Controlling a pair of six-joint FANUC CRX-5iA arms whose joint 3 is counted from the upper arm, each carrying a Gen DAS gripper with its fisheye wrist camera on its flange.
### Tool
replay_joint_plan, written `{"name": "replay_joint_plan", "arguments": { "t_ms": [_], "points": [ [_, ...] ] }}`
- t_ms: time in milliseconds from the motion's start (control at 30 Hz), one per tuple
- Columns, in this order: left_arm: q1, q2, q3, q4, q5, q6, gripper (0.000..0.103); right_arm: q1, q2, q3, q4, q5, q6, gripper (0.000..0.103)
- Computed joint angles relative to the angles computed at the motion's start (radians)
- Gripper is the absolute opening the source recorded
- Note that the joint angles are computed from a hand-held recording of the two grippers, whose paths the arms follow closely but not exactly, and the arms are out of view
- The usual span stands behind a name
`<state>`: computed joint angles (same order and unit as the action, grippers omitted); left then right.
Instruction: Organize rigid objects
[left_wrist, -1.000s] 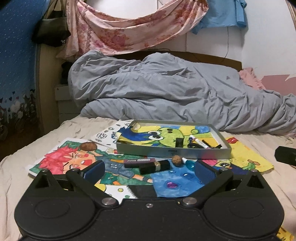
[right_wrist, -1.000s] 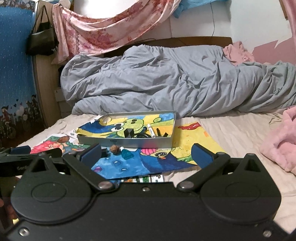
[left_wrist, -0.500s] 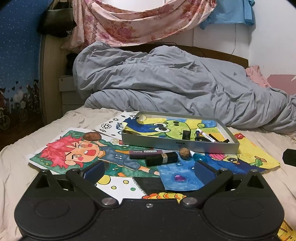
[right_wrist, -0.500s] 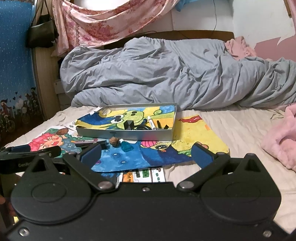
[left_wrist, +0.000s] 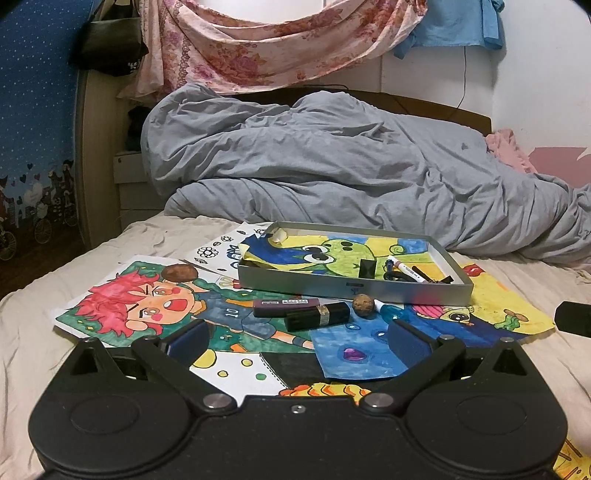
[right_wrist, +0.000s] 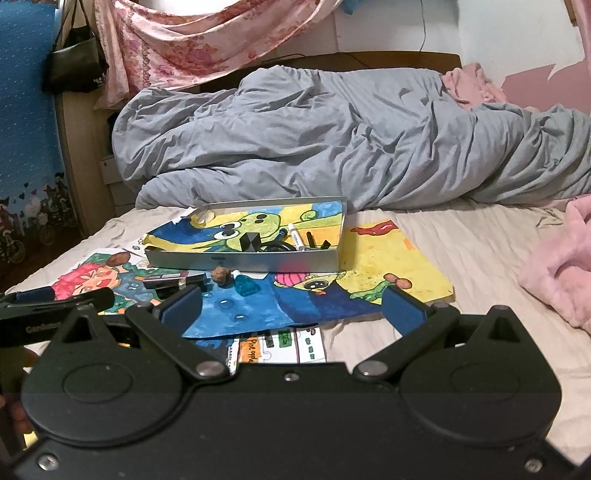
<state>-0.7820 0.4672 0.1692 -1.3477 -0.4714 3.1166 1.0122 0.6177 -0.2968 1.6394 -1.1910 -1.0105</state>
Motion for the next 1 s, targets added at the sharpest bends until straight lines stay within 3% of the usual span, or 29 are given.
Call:
{"name": "replay_joint_plan", "arguments": {
  "t_ms": [1000],
  "points": [
    [-0.002, 0.001, 0.001, -0.005, -0.002, 0.009, 0.102, 0.004, 0.012, 0.023, -0.044, 0.004, -0.004, 0.103]
  ]
}}
